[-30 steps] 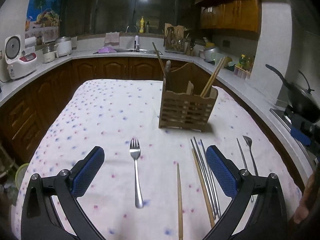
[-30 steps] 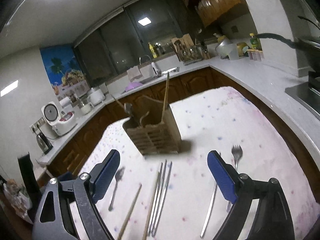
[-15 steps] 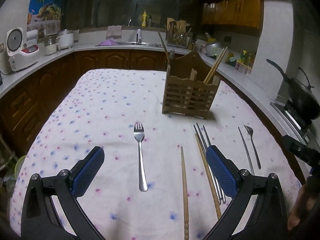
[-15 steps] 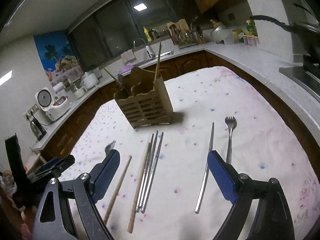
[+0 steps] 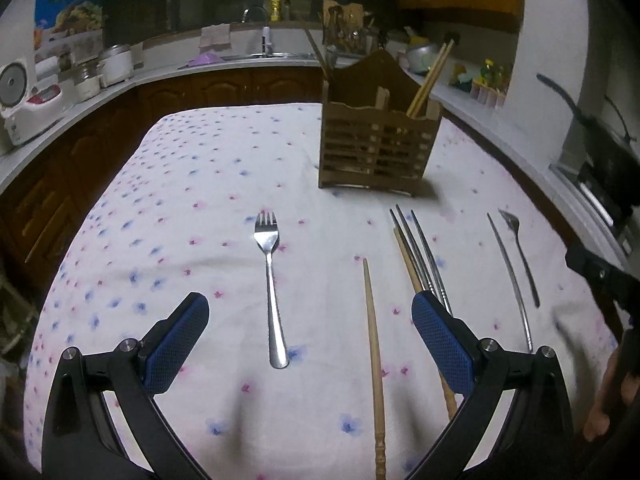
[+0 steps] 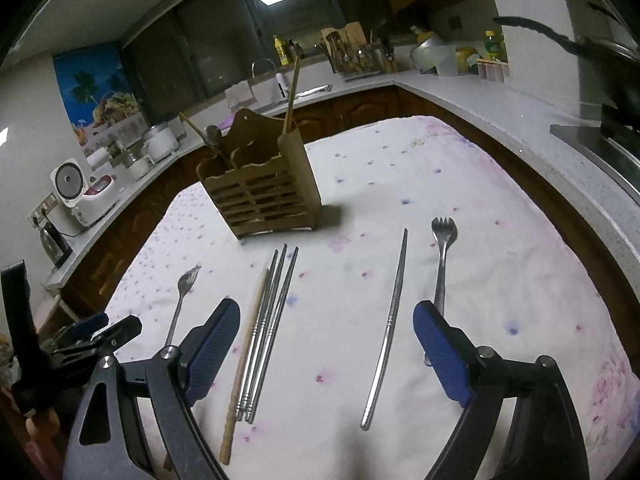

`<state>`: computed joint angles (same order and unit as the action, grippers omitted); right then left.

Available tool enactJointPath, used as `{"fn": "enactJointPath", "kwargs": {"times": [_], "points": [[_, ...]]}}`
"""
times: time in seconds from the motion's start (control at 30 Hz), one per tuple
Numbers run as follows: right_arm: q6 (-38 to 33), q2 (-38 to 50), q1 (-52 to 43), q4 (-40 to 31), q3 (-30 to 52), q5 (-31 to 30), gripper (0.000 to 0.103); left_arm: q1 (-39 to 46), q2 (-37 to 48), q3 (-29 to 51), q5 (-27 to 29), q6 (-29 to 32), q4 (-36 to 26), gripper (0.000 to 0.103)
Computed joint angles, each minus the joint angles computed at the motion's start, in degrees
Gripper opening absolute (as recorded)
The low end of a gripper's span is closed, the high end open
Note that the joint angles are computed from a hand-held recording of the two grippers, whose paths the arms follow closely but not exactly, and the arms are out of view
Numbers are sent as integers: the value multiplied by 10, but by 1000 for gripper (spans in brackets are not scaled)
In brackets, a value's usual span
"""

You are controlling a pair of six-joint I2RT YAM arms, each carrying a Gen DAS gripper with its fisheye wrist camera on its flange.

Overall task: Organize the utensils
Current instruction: 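Move both open tools back over the remaining utensils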

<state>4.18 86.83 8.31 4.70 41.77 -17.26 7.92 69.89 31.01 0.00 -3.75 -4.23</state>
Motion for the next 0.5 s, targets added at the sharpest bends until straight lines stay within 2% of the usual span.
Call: {"fn": "enactJointPath", "kwargs": {"times": [0.1,0.23,0.37,0.5], "points": [[-2,20,0,-6,16,2,83,-8,21,10,0,9,0,102],[-3,52,-1,-14,45,3,76,-5,63,31,22,20,-2,91],[-5,89,-4,-28,83,9,69,-4,103,56,34,25,-3,87],[-11,135,-10,-47,132,16,55,-8,151,92,46,39,-16,76]]}}
